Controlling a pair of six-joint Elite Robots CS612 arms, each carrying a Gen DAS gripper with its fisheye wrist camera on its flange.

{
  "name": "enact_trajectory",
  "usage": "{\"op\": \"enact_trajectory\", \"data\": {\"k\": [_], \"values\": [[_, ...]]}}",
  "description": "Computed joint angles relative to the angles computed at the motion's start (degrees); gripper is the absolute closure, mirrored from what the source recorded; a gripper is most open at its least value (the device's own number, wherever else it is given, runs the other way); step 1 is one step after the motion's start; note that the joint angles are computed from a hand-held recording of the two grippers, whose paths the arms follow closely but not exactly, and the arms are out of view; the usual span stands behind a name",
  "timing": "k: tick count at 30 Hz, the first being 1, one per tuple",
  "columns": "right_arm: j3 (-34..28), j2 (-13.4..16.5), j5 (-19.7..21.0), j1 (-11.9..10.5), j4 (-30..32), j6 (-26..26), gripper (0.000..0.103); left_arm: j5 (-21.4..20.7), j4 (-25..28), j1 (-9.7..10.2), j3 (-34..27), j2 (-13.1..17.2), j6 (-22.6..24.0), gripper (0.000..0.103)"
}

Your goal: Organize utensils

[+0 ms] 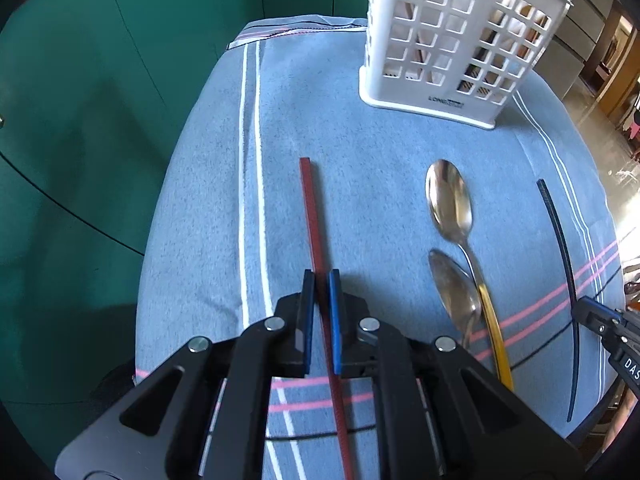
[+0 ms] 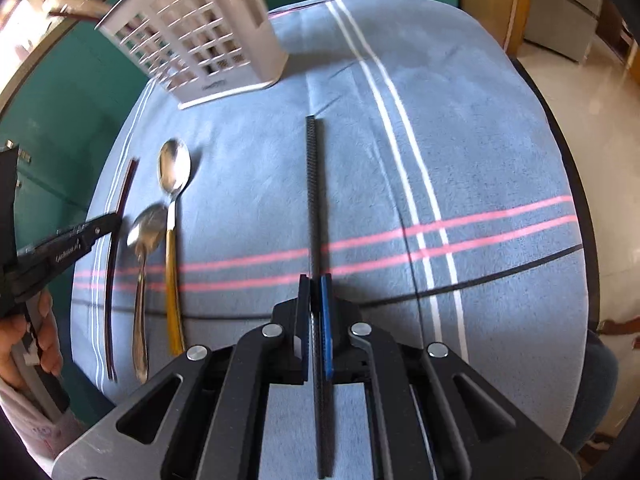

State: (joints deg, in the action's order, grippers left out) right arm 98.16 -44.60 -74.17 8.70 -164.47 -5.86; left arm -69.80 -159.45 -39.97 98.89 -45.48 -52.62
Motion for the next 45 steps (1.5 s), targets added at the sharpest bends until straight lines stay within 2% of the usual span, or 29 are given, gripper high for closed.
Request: {"op": "enact_trajectory", "data": {"k": [3, 4, 12, 21, 27, 31, 33, 35, 36, 41, 45], "values": [[-0.05, 0.02, -0.24, 0.17, -1.36, 0.19, 0.078, 0.46, -0.33, -0.22, 0.22, -0.15, 0.42, 0.095], [-0.17, 0.06, -0.39, 0.21, -1.66, 0.65, 0.077, 0.67, -0.28, -0.25, 0.22, -0.18, 0.57, 0.095], [-4.18, 1.74, -2.54, 1.11, -0.45, 0.82, 0.077, 1.33, 1.70, -0.13, -0.97, 0.08, 1.34, 0.093], [-10.93, 5.16, -6.92, 2.75, 3.39, -0.59, 0.076, 0.97, 4.93, 1.40, -4.02, 1.39, 2.27, 0.074], [-13.22, 6.17, -9.26, 3.44, 4.53, -1.55, 0.076, 1.28, 8.27, 1.82, -6.14, 2.03, 4.21, 0.074], [-14.70, 6.57, -10.17, 3.77, 6.01, -2.09, 0.076, 0.84, 8.42, 1.96, -6.27, 2.07, 4.12, 0.074], [-15.44, 6.82, -10.66, 4.07, 6.50, -2.65, 0.076, 0.66, 8.08, 1.96, -6.13, 2.05, 4.11, 0.075], [-15.35, 6.81, -9.90, 3.96, 6.39, -2.85, 0.086, -0.21, 6.65, 2.06, -6.04, 2.24, 4.71, 0.089], [-15.20, 6.74, -9.58, 3.82, 6.34, -2.75, 0.095, -0.27, 6.47, 1.94, -5.94, 2.18, 4.76, 0.093], [-14.72, 6.40, -7.28, 3.35, 6.30, -2.38, 0.096, -0.31, 5.27, 1.63, -5.47, 2.04, 3.99, 0.097], [-12.18, 4.80, -5.54, 2.61, 3.33, -2.12, 0.096, 1.77, 4.45, 0.81, -4.23, 0.90, 3.31, 0.097]]}}
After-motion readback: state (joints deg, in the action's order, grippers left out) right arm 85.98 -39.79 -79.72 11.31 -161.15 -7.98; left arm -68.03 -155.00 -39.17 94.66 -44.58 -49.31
